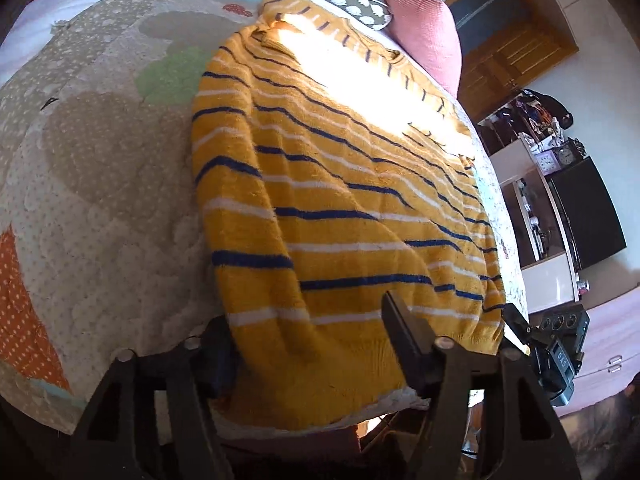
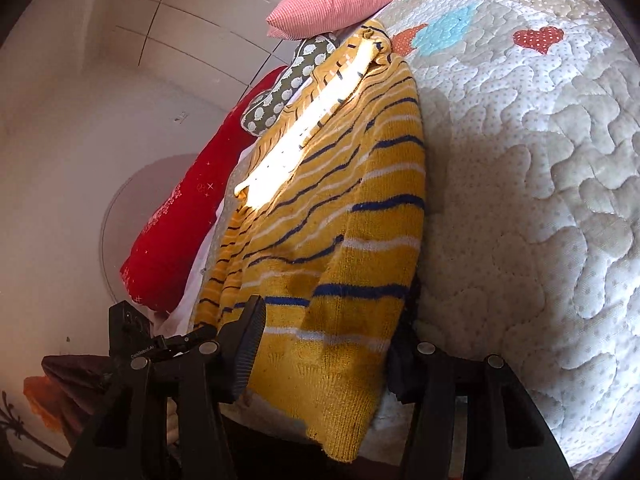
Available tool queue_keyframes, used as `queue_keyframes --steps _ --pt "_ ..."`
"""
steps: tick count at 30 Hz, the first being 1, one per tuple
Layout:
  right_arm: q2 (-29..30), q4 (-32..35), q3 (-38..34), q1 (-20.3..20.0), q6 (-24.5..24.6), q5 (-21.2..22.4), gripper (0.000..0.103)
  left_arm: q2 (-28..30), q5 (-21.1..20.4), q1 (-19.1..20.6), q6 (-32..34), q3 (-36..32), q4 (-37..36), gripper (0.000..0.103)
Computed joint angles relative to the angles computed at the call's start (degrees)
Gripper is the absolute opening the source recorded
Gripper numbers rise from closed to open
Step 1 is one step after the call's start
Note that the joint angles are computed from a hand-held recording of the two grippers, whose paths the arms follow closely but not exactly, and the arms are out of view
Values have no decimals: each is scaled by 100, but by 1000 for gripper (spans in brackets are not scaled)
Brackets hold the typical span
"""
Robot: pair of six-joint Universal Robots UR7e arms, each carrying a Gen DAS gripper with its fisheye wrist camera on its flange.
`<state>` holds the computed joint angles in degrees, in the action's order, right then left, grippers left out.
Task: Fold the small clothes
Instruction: 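Grasp the sweater hem with both tools, then lift the hem with both tools and fold it toward the collar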
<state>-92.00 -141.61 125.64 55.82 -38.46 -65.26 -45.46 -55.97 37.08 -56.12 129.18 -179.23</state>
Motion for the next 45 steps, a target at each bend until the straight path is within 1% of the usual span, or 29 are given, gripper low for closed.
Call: queue_keyframes --steps 1,3,4,5,6,7,8,9,10,11,12,13,15,19,21,25,29,32,34,36,38,41,45 --pt "32 -1 -21 6 49 28 58 62 65 -38 47 -76 109 77" --pt "124 6 -101 59 149 63 62 167 320 -143 -14 -290 665 78" --pt "178 -16 -143 105 178 42 63 209 435 -186 -85 -409 1000 77" --pt "230 -90 -163 163 214 -8 64 229 558 -236 -199 -514 1362 71" --pt "262 -192 -159 219 249 -79 64 232 681 -284 -316 -607 1726 47" --pt "287 -320 -137 269 281 -140 64 214 738 -303 -327 -623 1850 20" --pt "299 -474 -98 322 324 -208 64 154 583 -271 -235 -594 1734 14" --pt "301 -641 -50 371 370 -312 57 90 486 -249 -232 -553 1650 12" --pt "307 -744 -28 421 386 -444 48 17 462 -265 -248 -510 1652 9" --pt "321 -688 -57 444 394 -527 25 -50 471 -296 -282 -477 1688 9" --pt "318 -574 -88 405 428 -471 18 -127 493 -342 -350 -426 1712 8" --pt "297 -468 -107 346 449 -363 18 -200 510 -386 -394 -371 1705 8" --pt "218 -247 -131 259 402 -198 13 -343 560 -483 -534 -260 1718 8" --pt "-71 480 -142 48 137 293 10 -630 514 -663 -852 34 1652 8" --pt "-222 816 -128 -19 -70 391 10 -732 494 -792 -1005 166 1652 8" --pt "-543 1413 -51 -159 -509 390 10 -841 353 -1041 -1335 368 1679 8" --pt "-936 1868 106 -489 -885 318 10 -911 244 -1303 -1692 581 1755 8" --pt "-1077 2082 169 -713 -979 283 10 -890 185 -1347 -1778 673 1591 8" --pt "-1044 2143 135 -760 -936 304 10 -914 229 -1336 -1805 689 1524 8" --pt "-984 2093 90 -678 -866 332 10 -955 314 -1278 -1717 600 1576 8" --pt "-897 2054 6 -514 -813 356 10 -976 408 -1233 -1513 472 1636 8" --pt "-685 1785 -129 -97 -679 291 10 -945 606 -1103 -1162 206 1788 8" --pt "-200 1387 -459 408 -390 242 10 -862 790 -764 -714 -190 1738 8"
